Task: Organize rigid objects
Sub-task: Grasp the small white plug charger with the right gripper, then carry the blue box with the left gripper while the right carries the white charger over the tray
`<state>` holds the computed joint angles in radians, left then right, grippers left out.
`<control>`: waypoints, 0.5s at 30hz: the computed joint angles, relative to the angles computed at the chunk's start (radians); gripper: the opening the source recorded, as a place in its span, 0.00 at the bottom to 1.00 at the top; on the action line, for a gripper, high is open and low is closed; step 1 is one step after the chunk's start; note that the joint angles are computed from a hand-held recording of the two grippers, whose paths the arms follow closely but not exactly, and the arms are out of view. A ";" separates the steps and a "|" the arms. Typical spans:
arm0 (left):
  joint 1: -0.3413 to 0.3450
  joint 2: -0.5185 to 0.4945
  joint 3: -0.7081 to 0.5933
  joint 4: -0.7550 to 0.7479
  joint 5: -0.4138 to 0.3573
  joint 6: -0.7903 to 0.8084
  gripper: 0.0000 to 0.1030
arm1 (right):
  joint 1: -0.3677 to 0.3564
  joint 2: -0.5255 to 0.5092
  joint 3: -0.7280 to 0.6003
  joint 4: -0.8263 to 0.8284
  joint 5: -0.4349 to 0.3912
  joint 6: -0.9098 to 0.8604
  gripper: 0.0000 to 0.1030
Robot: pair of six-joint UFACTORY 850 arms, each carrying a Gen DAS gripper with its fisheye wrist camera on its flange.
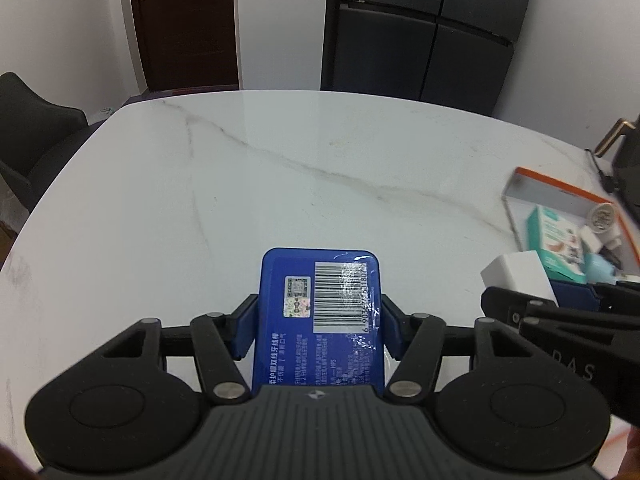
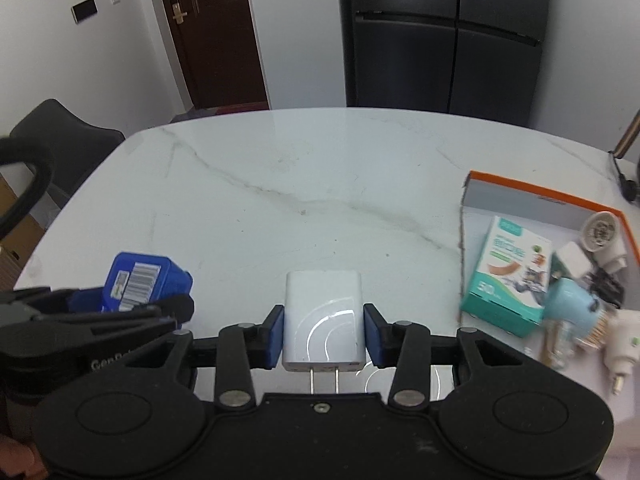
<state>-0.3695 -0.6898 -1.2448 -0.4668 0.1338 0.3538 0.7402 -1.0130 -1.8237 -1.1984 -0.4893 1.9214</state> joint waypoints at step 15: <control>-0.069 0.096 0.113 0.205 0.079 -0.252 0.59 | 0.070 0.253 0.363 -0.290 -0.075 0.358 0.49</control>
<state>-0.4382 -0.5935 -1.1321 -0.2618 0.2129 0.1023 0.8104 -0.7605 -1.4607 -1.4885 -0.5647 2.2793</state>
